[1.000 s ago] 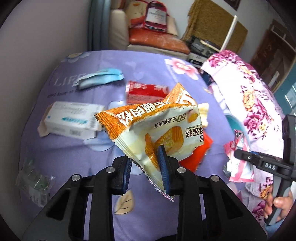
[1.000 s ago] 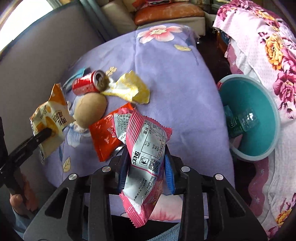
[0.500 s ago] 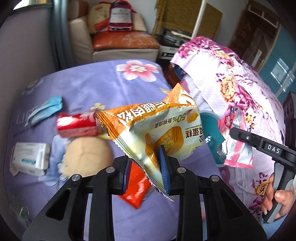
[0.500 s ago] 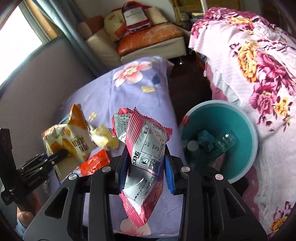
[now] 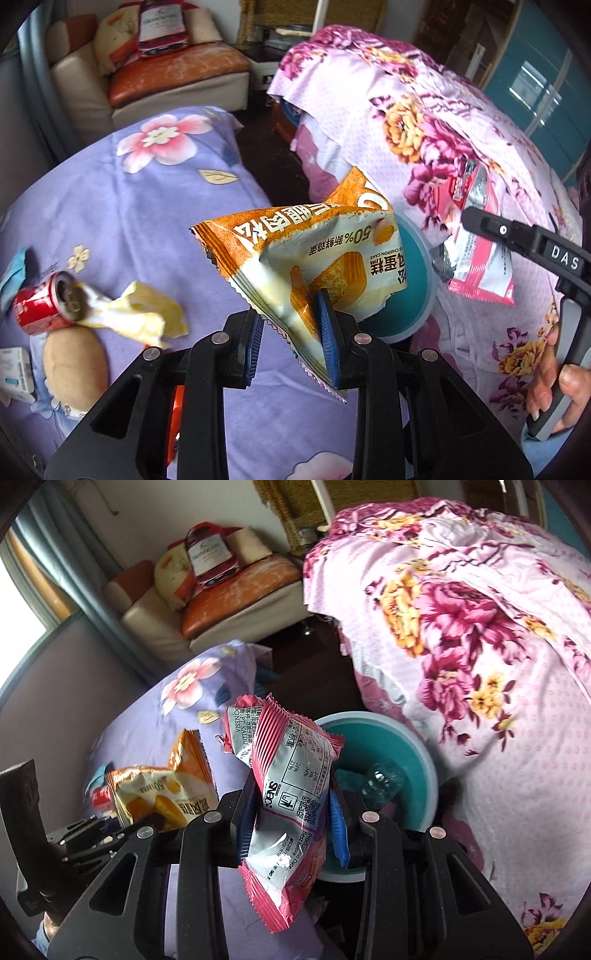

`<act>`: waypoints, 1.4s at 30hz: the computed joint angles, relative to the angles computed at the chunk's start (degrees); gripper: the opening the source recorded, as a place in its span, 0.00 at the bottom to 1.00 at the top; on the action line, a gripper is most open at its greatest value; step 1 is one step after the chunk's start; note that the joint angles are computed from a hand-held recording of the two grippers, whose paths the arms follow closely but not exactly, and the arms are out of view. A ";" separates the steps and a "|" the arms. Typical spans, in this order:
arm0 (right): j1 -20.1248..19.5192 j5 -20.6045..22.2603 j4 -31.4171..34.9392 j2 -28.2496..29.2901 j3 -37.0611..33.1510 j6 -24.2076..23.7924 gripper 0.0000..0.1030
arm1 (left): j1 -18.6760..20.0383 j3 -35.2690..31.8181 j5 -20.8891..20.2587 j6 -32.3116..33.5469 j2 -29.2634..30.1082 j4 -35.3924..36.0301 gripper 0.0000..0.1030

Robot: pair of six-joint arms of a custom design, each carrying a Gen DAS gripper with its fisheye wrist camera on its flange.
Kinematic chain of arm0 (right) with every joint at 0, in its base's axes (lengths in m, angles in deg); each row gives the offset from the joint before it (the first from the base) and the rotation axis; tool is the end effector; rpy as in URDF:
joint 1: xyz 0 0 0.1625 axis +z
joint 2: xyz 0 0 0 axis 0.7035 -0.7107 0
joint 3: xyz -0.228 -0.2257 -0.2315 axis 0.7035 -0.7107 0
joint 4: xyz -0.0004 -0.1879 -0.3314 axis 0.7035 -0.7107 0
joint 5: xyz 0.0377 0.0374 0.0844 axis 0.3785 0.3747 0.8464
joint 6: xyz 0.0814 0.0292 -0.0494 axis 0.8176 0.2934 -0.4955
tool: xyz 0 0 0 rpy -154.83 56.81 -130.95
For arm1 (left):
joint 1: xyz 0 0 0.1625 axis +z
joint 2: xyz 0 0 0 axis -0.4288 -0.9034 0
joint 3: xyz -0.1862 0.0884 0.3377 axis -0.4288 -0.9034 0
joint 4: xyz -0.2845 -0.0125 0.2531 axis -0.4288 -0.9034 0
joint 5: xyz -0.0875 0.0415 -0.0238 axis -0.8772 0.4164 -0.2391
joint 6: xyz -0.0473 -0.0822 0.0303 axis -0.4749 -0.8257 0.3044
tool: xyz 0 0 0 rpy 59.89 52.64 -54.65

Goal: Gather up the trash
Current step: 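Carry both snack bags over the teal bin and release them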

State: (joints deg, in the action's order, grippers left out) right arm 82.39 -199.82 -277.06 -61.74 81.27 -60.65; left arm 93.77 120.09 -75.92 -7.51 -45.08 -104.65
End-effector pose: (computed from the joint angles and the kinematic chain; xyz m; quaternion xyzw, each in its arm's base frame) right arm 0.3487 -0.3493 -0.0580 0.0226 -0.9235 0.3199 0.2103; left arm 0.0501 -0.3801 0.3156 0.2336 0.9230 -0.1561 0.2631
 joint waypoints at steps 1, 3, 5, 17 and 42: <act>-0.55 -0.07 -0.69 -0.47 0.77 -0.11 0.32 | -0.36 0.18 0.10 -0.14 0.79 -0.24 0.28; -1.47 -0.18 -1.64 -1.09 1.78 -0.39 0.32 | -1.00 0.42 0.41 -0.38 2.62 -0.84 0.28; -2.65 -0.11 -2.87 -1.53 2.74 -1.04 0.32 | -1.33 0.39 0.50 -0.62 4.41 -1.32 0.29; -7.06 -0.18 -4.58 -2.00 4.23 -2.35 0.32 | -2.17 -0.07 0.66 -0.70 14.30 -4.28 0.38; -8.46 1.87 2.39 -0.56 2.01 2.08 0.73 | -0.10 1.14 1.09 -1.04 8.35 -4.70 0.90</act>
